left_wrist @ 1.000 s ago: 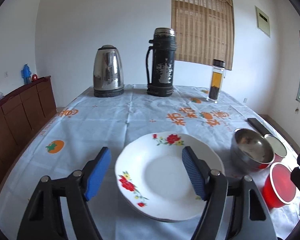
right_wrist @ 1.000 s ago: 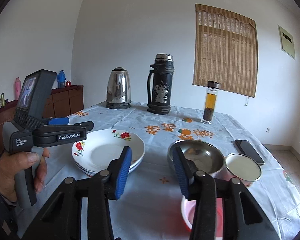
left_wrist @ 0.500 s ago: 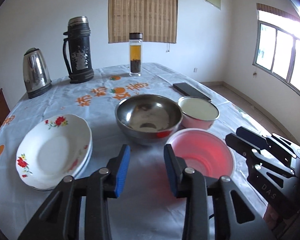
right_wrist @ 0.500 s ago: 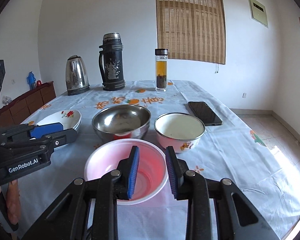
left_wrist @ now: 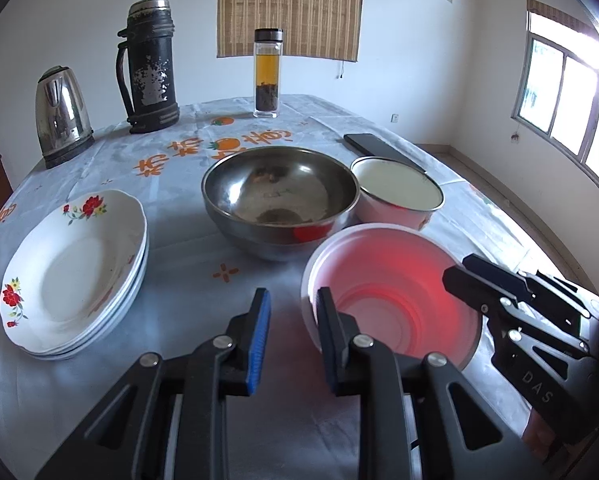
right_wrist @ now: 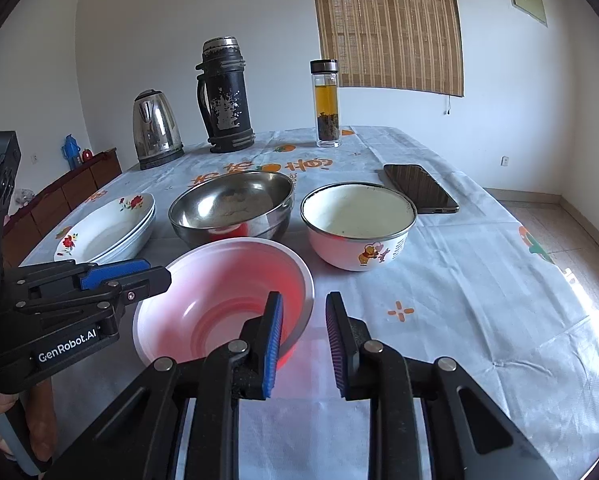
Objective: Organize plates and bowls
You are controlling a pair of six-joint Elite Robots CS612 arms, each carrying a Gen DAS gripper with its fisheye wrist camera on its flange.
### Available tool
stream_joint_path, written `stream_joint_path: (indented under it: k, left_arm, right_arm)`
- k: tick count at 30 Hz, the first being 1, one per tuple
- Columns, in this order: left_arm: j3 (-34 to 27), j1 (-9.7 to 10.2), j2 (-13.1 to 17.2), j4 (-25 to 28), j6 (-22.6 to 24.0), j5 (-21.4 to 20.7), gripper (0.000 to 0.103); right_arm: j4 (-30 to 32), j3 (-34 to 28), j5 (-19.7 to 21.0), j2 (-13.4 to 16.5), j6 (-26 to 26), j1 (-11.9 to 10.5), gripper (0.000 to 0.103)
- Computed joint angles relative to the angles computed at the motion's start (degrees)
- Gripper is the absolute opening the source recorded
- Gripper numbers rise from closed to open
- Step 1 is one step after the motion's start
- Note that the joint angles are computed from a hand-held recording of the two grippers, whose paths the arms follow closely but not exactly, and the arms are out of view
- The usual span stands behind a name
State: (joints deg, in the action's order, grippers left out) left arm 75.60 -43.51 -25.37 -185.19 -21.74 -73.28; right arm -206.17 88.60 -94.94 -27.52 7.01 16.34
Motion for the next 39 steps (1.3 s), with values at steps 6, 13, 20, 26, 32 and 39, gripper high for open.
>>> stream_joint_path:
  k: [6,13,20,26,32,39]
  left_arm:
    - [-0.18,0.04,0.20,-1.00,-0.69,0.22,0.023]
    - [-0.81,0.05,0.77,-0.89,-0.52,-0.32,0.024]
    - [-1.13,-0.34,1.10,-1.40,0.76,0.48,0.008]
    - [-0.22,-0.22,0.33,-1.34,-0.11,-0.02,0.006]
    - [0.60,-0.02,-0.26,-3.49,-0.91,-0.16,0.006]
    - [1.25,0.18,-1.16,-6.80,-0.43,0.96,0.006]
  right_arm:
    - [0.14,0.11,1.96,0.09,0.43,-0.46,0.019]
    - [-0.34,0.36,3.14,0.08,0.89,-0.75,0.018]
    - [-0.78,0.41,3.37,0.08,0.02,-0.72,0.015]
    - [-4.34,0.95,2.67,-0.09,-0.55,-0.38,0.010]
    - [-5.69,1.09,2.57,-0.50,-1.37,-0.07,0.010]
    - [-6.32,1.01,3.98,-1.16,-0.81,-0.26,0.010]
